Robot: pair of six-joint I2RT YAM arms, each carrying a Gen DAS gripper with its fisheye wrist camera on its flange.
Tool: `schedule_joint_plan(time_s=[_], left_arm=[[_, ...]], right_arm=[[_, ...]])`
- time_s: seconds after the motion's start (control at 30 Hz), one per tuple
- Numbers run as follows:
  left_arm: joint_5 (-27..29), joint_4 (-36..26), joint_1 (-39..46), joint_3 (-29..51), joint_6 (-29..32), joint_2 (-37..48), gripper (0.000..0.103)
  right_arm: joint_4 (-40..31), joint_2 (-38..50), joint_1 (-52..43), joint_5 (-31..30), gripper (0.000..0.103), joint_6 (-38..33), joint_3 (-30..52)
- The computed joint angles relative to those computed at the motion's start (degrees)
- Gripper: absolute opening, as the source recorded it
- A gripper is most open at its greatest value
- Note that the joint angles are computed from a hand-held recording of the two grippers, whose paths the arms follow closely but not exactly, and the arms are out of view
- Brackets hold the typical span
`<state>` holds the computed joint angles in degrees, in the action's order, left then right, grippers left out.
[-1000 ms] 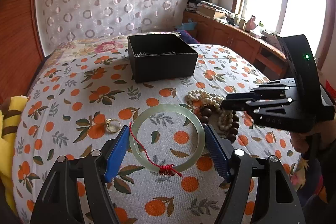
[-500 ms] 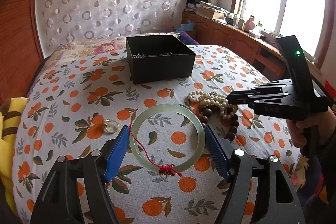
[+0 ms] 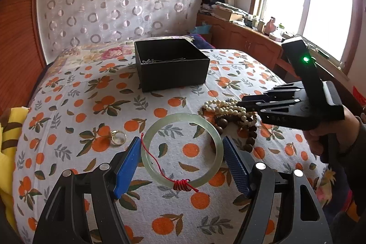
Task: Organize jewelry
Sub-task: 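Grasp the pearl strand with the right gripper and lift it, then grasp the jade bangle with the left gripper while the right gripper lowers pearls into the box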
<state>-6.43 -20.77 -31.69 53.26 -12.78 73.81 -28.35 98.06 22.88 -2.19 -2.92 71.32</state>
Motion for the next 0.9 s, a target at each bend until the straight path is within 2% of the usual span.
schedule_joint_plan(time_s=[0.07,0.1,0.3,0.47,0.7,0.9], left_arm=[[0.09,0.02,0.06,0.01,0.03,-0.03,0.069],[-0.02,-0.03,0.00,0.04,-0.04,-0.01,0.069],[0.00,-0.17,0.04,-0.06,-0.04,-0.47,0.069],[-0.24,-0.81,0.19,0.93,0.39,-0.36,0.069],[0.35,-0.92,1.59,3.36,1.49,1.09,0.069],[1.79,-1.08,3.92,6.70,2.86,3.29,0.069]], right_arm=[[-0.13,0.55,0.11,0.20,0.021,-0.08,0.63],[0.53,0.45,0.43,0.68,0.016,-0.46,0.25],[2.53,-1.70,1.20,1.78,0.015,-1.57,-1.93],[3.07,-5.77,0.57,0.21,0.015,-1.10,-2.44],[0.74,-9.10,0.60,-0.81,0.015,-2.25,1.80],[-0.87,-8.55,0.66,-0.94,0.015,-3.21,7.24]])
